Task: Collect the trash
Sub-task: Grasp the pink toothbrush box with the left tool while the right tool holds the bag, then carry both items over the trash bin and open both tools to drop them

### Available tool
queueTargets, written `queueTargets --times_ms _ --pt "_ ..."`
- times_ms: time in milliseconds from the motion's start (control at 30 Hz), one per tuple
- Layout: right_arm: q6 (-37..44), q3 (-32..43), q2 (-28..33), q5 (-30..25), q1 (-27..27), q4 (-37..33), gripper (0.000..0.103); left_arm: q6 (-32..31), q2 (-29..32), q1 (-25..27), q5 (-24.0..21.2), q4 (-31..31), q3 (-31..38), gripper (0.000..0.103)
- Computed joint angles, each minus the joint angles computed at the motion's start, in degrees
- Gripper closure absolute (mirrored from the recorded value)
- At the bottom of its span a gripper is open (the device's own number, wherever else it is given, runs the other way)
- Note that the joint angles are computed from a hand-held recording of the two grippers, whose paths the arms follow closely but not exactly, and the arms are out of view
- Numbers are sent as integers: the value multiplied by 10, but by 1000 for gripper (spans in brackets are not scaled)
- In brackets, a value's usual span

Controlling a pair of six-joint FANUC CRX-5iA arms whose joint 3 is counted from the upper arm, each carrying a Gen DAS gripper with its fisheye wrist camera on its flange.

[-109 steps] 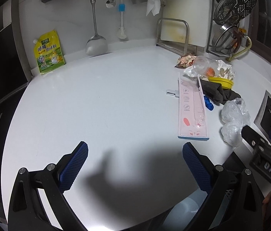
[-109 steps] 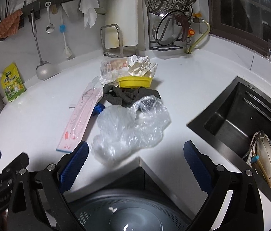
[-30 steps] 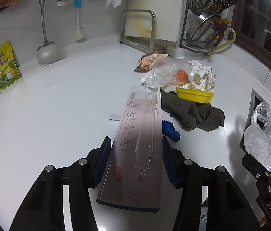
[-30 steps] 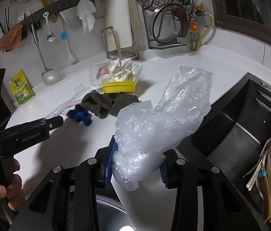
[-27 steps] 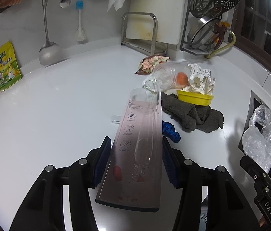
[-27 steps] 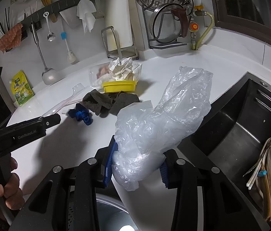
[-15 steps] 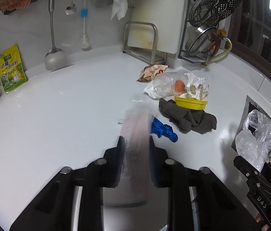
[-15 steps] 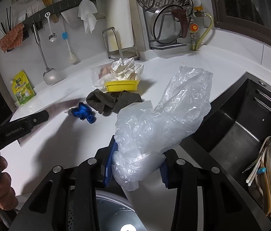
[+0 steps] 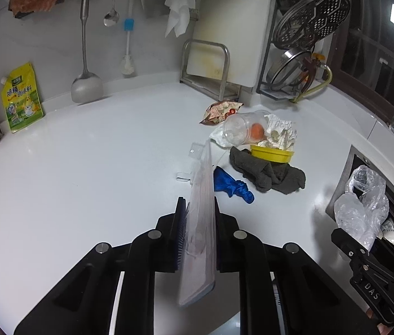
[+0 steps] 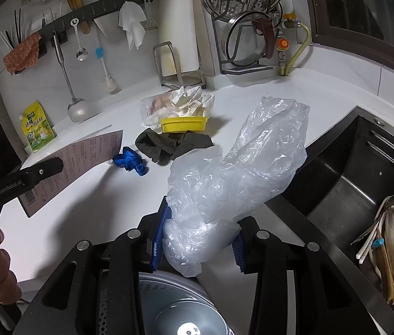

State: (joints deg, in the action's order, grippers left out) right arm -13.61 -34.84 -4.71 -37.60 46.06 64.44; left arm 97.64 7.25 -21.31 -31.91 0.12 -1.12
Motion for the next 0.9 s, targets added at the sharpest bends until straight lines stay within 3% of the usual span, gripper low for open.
queueTargets --times_ms 467,900 --pt "-17 -11 -25 -56 60 -2 65 -15 -87 -3 30 13 -80 88" --pt "-38 -36 -50 -109 153 -35 65 -13 -169 -21 32 -7 -164 88"
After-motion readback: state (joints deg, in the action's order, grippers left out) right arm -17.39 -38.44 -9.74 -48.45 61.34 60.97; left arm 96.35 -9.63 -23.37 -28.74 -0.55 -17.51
